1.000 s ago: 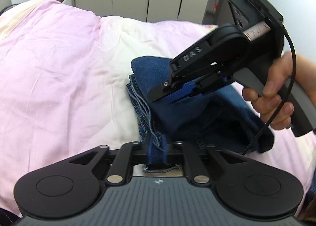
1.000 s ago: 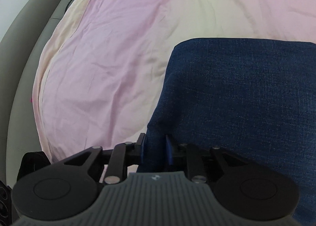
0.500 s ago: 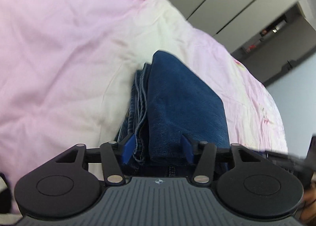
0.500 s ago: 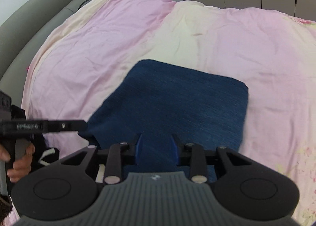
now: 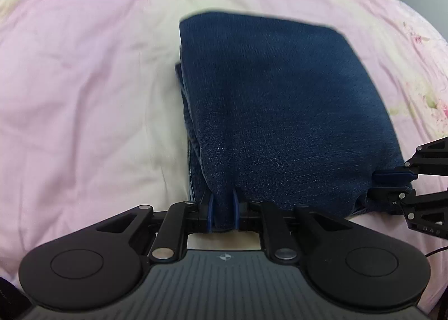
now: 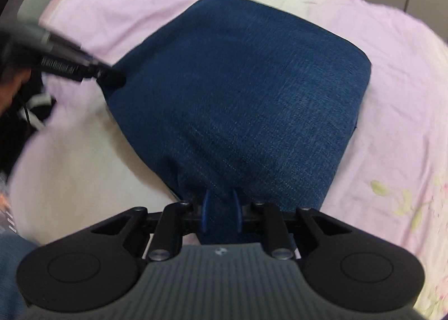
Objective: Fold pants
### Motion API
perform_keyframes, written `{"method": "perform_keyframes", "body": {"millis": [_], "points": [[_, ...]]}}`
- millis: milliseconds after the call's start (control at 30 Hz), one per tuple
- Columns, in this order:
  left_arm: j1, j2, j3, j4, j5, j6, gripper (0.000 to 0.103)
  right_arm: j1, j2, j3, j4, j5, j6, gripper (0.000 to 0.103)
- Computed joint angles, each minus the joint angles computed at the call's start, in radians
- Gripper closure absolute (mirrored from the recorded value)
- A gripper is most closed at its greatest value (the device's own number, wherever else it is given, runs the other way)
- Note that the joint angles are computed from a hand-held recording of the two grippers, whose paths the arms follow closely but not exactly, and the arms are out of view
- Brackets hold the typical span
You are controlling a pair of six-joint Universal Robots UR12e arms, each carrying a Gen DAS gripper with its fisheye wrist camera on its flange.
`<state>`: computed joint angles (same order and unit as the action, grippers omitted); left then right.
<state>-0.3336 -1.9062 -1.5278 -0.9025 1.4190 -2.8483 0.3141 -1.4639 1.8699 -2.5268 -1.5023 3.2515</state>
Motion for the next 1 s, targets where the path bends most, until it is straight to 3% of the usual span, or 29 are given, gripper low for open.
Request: {"method": "perform_keyframes", "body": {"millis": [133,567,767,900,1000], "points": [[0.005,-0.005,-0.008,0.002,-0.01,-0.002,0.087,0.035,0.017,0.009,-0.03,-0.078,-0.068,0.089],[-0.031,0.028,-0.018,0.037,0.1,-0.003,0.082,0.016,-0.02,0.004,0.022,-0.033,-0.037,0.089],[-0.057,0.042,-0.016,0.069,0.165,0.057,0.08,-0.01,-0.055,0.011,-0.011,-0.047,-0.033,0.088],[-0.052,0.037,0.015,0.105,0.14,0.076,0.08,-0.025,-0.053,-0.009,-0.03,-0.095,-0.073,0.081],[-0.046,0.014,0.049,0.171,0.101,0.03,0.079,-0.04,-0.034,-0.027,-0.062,-0.134,-0.104,0.081]]}}
